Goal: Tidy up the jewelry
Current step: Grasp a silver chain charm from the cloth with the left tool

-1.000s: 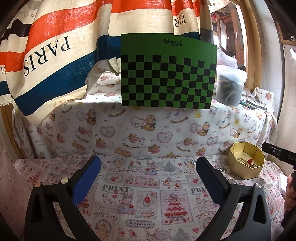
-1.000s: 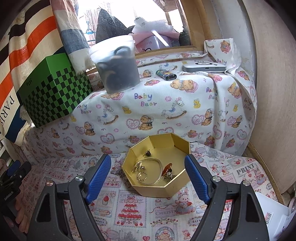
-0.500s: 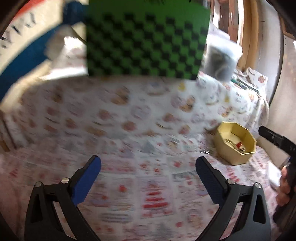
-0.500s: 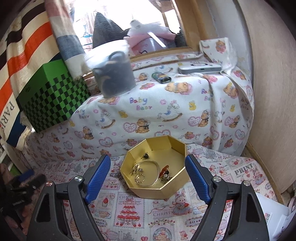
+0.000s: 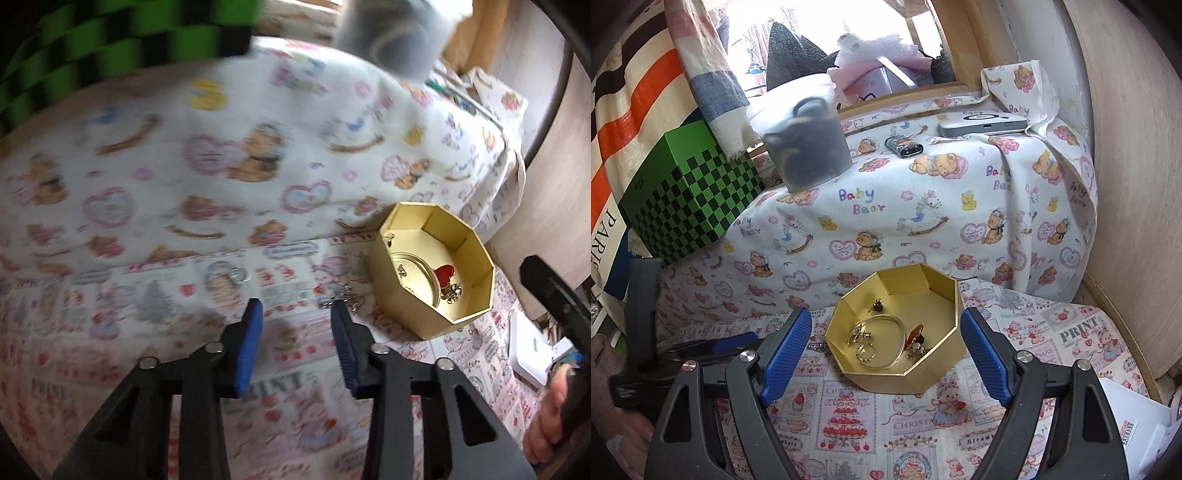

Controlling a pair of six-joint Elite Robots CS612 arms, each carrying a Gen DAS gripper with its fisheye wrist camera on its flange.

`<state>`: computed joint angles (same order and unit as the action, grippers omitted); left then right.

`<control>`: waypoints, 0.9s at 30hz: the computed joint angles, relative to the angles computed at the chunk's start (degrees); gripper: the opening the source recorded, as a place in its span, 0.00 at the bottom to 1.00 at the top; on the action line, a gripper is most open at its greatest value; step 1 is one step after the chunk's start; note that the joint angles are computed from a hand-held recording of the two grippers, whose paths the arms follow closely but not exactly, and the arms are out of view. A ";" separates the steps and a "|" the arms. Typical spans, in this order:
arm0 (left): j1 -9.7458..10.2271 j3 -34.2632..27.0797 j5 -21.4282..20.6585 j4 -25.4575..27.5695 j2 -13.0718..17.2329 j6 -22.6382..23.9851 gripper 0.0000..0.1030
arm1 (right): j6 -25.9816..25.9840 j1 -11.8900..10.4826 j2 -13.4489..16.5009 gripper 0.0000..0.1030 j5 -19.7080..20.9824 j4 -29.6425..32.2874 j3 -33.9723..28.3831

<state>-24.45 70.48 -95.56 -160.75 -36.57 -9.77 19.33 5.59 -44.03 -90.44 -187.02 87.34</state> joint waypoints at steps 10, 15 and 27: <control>-0.63 -4.36 -1.86 2.71 2.92 0.67 0.23 | 0.45 0.04 -0.17 0.82 -0.16 0.09 0.11; -1.26 -4.83 -1.44 3.53 3.27 1.92 0.18 | 0.43 0.08 -0.20 0.82 -0.33 0.36 0.07; -1.69 1.33 4.25 -3.48 -0.47 1.63 0.00 | -0.13 0.21 -0.08 0.82 -0.98 0.33 -0.08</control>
<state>-26.14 71.80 -91.31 -164.23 -37.04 -8.14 19.20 5.80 -44.11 -91.42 -186.69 87.26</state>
